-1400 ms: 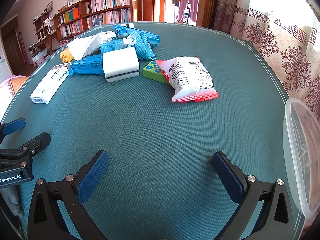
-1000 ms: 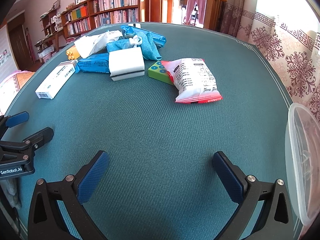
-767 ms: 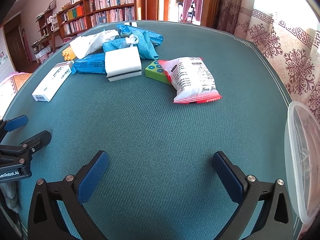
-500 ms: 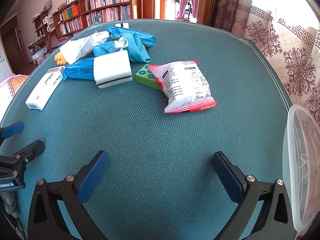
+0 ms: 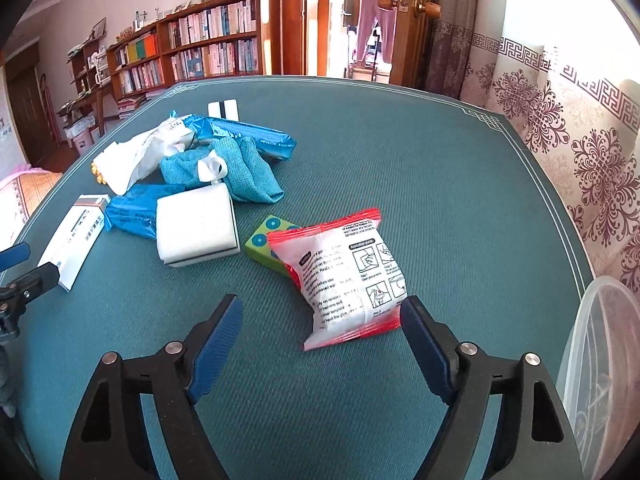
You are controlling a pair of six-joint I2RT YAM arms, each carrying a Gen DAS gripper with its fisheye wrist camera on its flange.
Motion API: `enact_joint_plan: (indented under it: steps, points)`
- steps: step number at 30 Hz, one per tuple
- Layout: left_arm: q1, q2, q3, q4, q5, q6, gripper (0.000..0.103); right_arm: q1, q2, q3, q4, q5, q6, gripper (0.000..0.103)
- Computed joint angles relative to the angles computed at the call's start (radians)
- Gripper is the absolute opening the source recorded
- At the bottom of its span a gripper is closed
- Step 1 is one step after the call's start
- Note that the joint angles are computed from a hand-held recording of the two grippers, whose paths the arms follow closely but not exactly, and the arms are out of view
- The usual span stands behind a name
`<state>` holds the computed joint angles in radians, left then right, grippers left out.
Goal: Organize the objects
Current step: 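Move left tool to the white medicine box while right tool approaches the snack packet, then close left tool on the medicine box while right tool grasps the red-white snack packet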
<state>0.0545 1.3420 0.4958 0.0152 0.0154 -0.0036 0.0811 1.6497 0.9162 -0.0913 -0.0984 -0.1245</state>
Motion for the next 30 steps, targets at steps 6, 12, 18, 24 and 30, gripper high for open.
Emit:
enact_joint_plan:
  steps: [6,12,18,24,30]
  points:
    - [-0.014,0.114,0.075,0.007,-0.038,-0.017,0.102,-0.022,0.052,0.029,0.008,-0.038,0.012,0.062]
    - [0.008,0.187,0.119,-0.022,-0.012,-0.032,0.079,-0.045,0.054,0.026,0.025,-0.071,0.020,0.047]
    - [0.025,0.163,0.103,-0.007,0.022,-0.027,0.066,-0.060,0.042,0.014,0.028,-0.102,0.030,0.035]
    - [0.023,0.083,0.063,0.002,0.029,-0.021,0.066,-0.065,-0.020,-0.047,0.030,-0.137,0.029,0.035]
    - [-0.001,0.006,0.040,-0.011,0.023,-0.013,0.066,-0.063,-0.075,-0.094,0.020,-0.161,-0.013,0.036]
